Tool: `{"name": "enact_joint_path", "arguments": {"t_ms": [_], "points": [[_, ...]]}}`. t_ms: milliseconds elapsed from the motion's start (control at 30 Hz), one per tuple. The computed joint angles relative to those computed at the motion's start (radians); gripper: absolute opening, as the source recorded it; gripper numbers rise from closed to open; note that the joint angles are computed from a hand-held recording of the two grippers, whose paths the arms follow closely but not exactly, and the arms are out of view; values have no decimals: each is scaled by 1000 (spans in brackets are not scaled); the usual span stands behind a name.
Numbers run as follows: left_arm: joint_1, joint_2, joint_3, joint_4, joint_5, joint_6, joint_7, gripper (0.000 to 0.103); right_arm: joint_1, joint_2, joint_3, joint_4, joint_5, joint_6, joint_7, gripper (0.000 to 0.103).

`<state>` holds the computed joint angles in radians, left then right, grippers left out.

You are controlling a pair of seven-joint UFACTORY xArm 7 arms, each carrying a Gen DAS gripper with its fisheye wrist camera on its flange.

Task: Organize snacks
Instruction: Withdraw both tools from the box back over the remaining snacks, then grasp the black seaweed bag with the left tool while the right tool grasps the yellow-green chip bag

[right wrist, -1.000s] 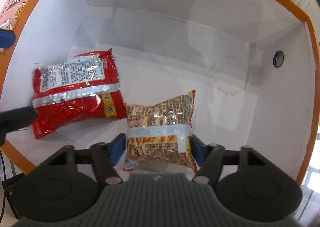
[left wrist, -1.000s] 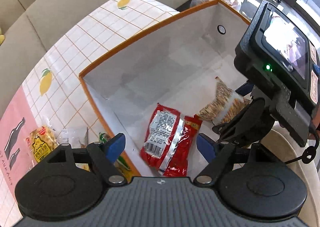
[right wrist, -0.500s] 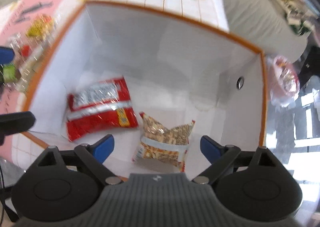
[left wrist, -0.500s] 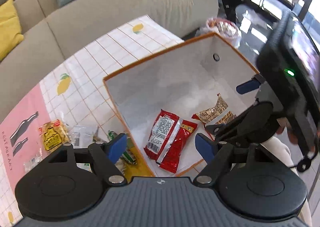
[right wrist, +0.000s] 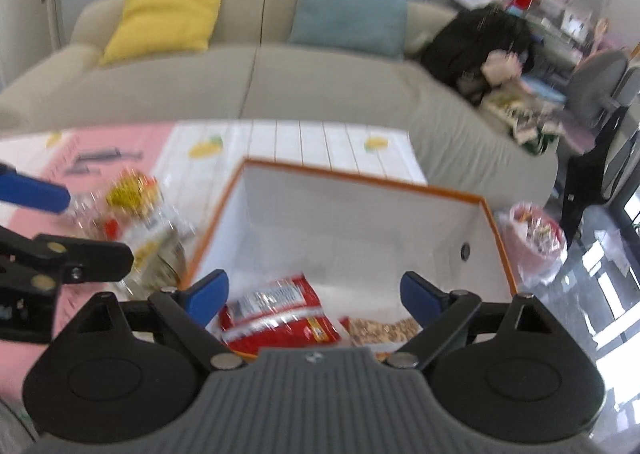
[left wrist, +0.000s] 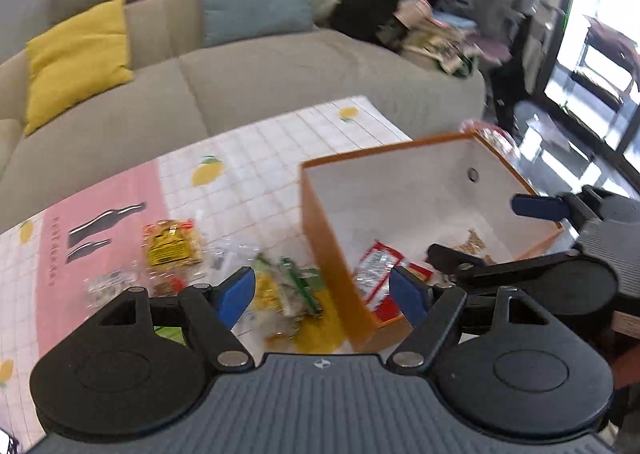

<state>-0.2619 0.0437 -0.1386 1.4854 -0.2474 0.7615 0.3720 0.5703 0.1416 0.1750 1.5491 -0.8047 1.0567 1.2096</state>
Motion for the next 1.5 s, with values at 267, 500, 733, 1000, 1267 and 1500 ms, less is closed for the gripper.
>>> {"name": "enact_joint_path", "arguments": {"t_ms": [267, 500, 733, 1000, 1267, 1500], "points": [[45, -127, 53, -217, -116, -172, 59, 89, 79, 46, 10, 12, -158, -33, 236, 90], [87, -160, 104, -307, -161, -204, 86, 89, 142, 134, -17, 79, -195, -77, 249, 90], [133, -139, 126, -328, -153, -189, 54, 85, 187, 231, -59, 174, -152, -127, 182, 83], [175, -53, 116, -277, -37, -189, 14, 86, 225, 359, -117, 310, -77, -166, 0, 74], [208, 108, 101, -124, -18, -143, -136, 85, 239, 532, -190, 537, 43, -127, -202, 73], [208, 230, 85, 1, 28, -75, -209, 82, 243, 680, -249, 740, 147, -51, -333, 73]]}}
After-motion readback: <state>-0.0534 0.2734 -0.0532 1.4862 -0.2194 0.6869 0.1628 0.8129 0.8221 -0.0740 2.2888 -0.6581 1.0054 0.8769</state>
